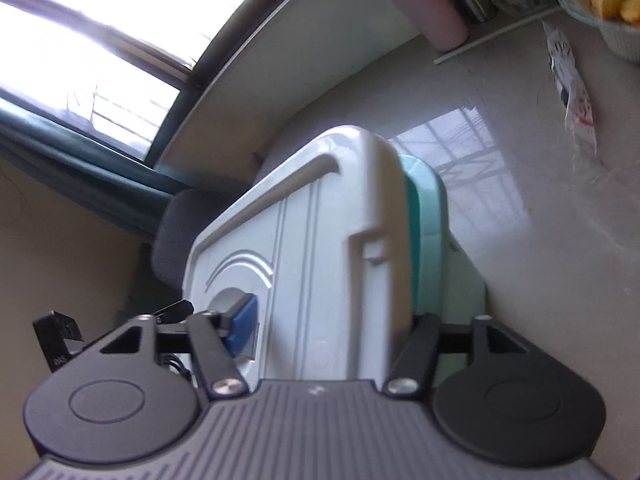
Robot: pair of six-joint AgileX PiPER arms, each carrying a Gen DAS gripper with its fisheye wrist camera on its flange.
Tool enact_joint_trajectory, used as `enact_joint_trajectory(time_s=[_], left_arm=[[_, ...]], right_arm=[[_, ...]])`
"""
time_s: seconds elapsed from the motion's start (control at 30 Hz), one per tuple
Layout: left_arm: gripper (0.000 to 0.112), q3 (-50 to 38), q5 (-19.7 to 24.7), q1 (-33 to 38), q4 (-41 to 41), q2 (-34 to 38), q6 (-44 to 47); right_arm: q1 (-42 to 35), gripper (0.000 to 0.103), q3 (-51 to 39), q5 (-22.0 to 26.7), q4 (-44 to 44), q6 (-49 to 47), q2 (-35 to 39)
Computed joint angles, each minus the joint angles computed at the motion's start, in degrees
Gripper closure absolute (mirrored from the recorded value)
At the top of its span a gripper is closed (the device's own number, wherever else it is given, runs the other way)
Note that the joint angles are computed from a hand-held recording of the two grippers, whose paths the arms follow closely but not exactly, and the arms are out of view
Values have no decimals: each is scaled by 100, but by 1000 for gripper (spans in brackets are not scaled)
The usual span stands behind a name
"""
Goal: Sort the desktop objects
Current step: 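Lower the white lid with both grippers onto the teal bin rim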
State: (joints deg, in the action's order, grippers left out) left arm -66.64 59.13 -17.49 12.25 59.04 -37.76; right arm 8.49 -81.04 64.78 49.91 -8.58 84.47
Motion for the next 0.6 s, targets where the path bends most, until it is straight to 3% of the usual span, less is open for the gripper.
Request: enact_joint_trajectory(time_s=[0.07,0.13,0.23,0.37,0.43,0.5,0.6], left_arm=[[13,83,-65,117,-101,-16,85],[13,164,-112,269,-275,-46,228],[13,246,-180,393,-403,-73,324],[13,263,-274,394,-471,-175,316],[12,126,-224,314,-375,-215,226],[12,-117,-1,13,12,-195,8],[12,-564,766,-602,760,-19,-310]], right_arm=[[185,13,-94,-234,-346,379,-127],[350,1,-221,-432,-757,796,-231],[376,1,-494,-404,-1233,1310,-219],[655,1,-569,-737,-2723,2160,-540],[658,1,-606,-680,-2962,2167,-620],[683,1,-710,-460,-3047,2076,-624],[1176,1,-1000,-1,-3834,2312,-545]])
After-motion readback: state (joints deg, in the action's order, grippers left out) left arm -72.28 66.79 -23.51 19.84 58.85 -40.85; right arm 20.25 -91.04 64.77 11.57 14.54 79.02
